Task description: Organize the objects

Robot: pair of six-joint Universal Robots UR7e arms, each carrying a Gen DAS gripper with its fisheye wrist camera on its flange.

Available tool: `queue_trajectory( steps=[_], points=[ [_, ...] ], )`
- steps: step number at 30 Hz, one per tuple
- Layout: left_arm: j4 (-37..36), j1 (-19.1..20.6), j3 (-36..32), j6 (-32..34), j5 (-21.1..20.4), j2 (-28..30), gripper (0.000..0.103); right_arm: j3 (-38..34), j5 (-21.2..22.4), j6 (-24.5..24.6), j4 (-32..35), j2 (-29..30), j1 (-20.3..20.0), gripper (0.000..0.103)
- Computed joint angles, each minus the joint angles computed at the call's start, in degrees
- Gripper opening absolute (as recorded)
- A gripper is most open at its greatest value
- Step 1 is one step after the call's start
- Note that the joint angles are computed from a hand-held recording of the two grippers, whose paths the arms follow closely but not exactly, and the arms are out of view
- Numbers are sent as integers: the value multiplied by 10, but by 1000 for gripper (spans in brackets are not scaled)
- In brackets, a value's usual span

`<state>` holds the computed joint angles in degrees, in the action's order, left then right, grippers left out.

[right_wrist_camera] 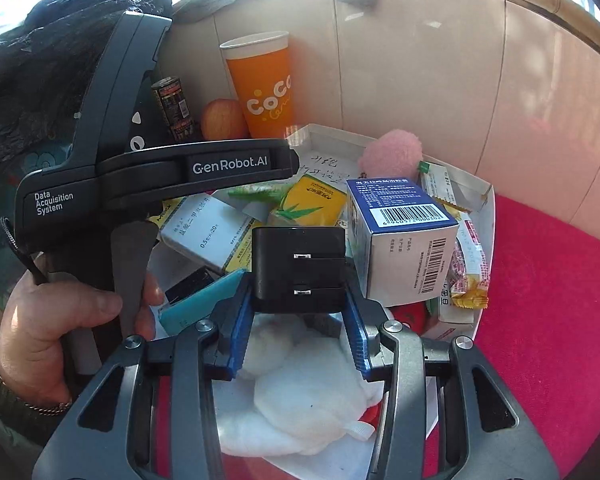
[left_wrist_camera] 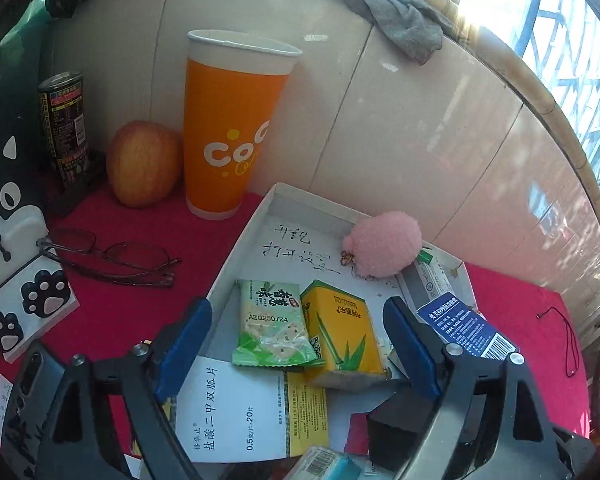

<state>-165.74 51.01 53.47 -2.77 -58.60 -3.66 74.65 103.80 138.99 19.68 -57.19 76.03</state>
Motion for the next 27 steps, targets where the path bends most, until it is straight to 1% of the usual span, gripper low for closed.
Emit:
queue_trajectory(
  steps=[1,2,4,8,14,17,19,24,27],
  points=[
    [-13,-2,5,3,6,-1,89,2,1,-5,-6,-1,0,41],
    [-27,-3,11,3,13,-3,92,5,2,-13,-17,-3,1,41],
    [-54,-3,26,-9,17,-12,103,2,7,-14,-22,-1,2,41],
    [-104,-6,65,-23,17,-31,103,4,4,-8,-24,-6,-1,41],
    [-151,-16,106,-33,17,-48,103,25,-20,-5,-32,-26,-8,41],
    [-166,-22,122,-43,20,-53,103,30,-37,6,-27,-36,-11,41],
    [-187,-26,140,-45,18,-59,103,37,-56,17,-25,-49,-16,41],
    [-220,-34,175,-62,2,-67,103,61,-93,42,-34,-96,-37,41],
    [-220,-38,186,-72,-21,-67,103,66,-95,64,-45,-125,-60,41]
  ],
)
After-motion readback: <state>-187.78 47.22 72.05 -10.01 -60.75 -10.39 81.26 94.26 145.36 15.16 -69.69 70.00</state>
